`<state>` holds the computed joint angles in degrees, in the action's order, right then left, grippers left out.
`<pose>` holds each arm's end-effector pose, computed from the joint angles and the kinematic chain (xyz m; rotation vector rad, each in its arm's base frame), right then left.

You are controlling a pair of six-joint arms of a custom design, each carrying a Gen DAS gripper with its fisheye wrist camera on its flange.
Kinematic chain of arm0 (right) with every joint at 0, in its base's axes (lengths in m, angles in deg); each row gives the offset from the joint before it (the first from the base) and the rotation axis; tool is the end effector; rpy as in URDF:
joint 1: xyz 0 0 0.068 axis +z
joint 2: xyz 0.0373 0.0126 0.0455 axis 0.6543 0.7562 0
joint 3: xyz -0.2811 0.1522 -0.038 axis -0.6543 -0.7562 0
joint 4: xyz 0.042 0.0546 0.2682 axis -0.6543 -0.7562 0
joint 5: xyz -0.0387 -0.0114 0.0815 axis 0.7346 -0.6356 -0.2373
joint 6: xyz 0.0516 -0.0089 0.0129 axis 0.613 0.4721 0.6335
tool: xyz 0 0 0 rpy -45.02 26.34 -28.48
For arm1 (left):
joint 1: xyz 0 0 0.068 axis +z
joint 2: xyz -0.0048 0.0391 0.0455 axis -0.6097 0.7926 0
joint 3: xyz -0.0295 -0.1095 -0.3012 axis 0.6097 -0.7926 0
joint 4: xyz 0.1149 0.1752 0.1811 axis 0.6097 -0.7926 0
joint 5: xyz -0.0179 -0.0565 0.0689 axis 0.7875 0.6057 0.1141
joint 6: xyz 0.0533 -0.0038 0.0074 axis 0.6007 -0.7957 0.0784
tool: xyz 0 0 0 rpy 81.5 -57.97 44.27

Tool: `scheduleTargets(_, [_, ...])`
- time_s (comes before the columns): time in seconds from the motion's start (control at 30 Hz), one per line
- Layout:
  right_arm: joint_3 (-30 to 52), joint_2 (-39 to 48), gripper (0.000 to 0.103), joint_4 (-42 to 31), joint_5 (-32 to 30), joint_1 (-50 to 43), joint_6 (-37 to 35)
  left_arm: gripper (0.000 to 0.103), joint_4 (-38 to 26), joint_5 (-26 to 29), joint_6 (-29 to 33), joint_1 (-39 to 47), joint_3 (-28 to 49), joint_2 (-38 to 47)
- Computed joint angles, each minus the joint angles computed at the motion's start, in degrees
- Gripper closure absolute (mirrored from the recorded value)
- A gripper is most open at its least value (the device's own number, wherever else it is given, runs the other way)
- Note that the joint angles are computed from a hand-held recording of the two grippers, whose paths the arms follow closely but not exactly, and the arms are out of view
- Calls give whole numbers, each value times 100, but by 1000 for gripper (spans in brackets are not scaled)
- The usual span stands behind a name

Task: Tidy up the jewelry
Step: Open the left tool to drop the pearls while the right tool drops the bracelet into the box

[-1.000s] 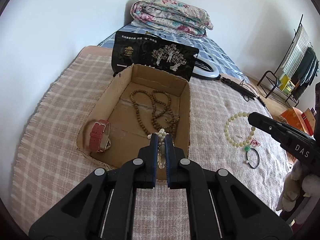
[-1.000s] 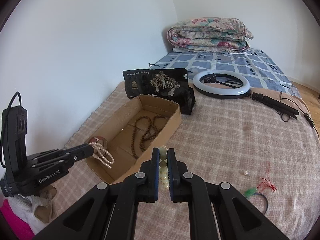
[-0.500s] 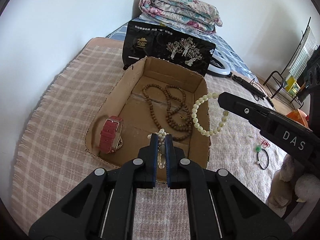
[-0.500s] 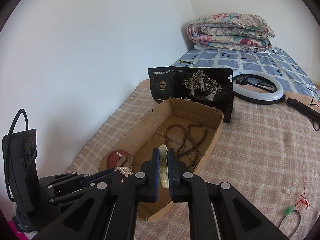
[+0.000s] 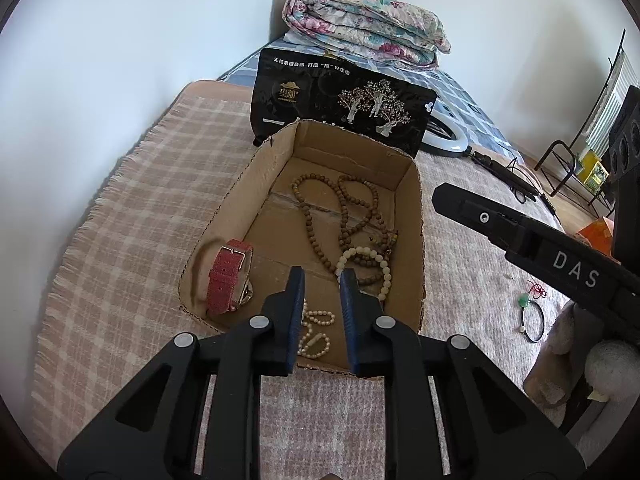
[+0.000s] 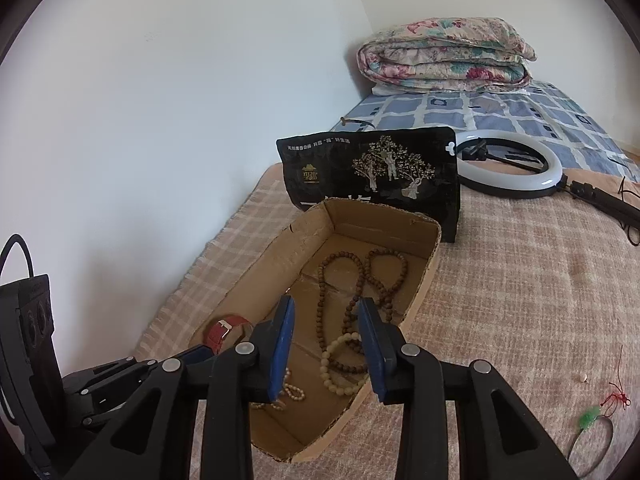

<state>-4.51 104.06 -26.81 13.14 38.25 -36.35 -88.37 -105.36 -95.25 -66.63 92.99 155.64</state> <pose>0.3678 0.0042 0.2558 -0.5666 2.3688 0.6508 0.2612 -0.1313 0.2450 -0.4445 2.4052 -0.1184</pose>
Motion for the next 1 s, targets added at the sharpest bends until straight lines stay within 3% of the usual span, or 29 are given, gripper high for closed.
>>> scheduleTargets(0.47, [-4, -307, 50, -281, 105, -386, -386, 86, -478, -410, -263, -431, 339, -92])
scheduleTargets(0.87, [16, -543, 14, -439, 295, -1212, -1099, 86, -647, -722, -317, -1003, 841, 226])
scheduleTargets(0.93, [71, -485, 3, -465, 426, -1392, -1247, 86, -638, -707, -302, -1069, 934, 340])
scheduleTargets(1.0, [41, -466, 0, -299, 596, -1584, -1262, 86, -640, -708, -299, -1156, 1037, 467])
